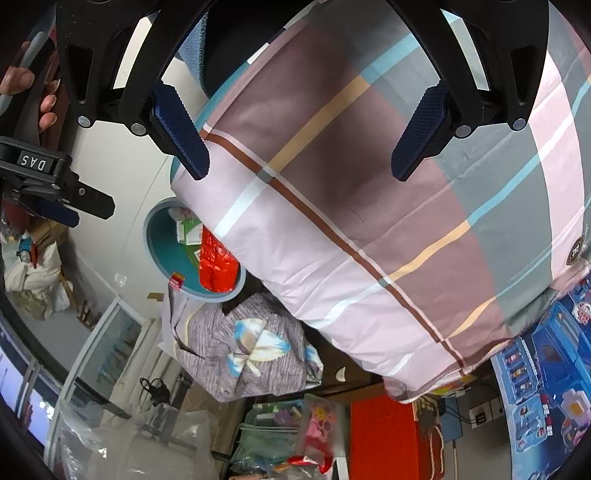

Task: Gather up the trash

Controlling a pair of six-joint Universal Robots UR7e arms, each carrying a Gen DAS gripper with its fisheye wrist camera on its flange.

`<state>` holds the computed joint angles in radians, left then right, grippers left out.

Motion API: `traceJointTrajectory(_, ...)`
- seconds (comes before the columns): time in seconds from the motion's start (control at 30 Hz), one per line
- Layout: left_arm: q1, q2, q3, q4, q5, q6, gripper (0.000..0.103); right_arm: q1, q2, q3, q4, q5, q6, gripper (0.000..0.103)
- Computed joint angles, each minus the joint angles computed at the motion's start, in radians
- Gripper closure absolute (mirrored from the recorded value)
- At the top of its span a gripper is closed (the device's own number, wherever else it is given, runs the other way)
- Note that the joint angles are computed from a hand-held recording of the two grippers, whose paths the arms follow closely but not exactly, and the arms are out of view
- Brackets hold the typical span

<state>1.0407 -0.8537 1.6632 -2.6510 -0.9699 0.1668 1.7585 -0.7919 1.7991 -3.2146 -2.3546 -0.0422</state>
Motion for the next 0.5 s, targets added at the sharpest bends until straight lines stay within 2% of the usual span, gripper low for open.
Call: traceJointTrajectory(0.5, 0.006, 0.008, -0.012, 0.02, 0.004, -0.018, 0.004, -0.001, 0.009, -0.019, 0.027, 0.024, 0.002, 0.007)
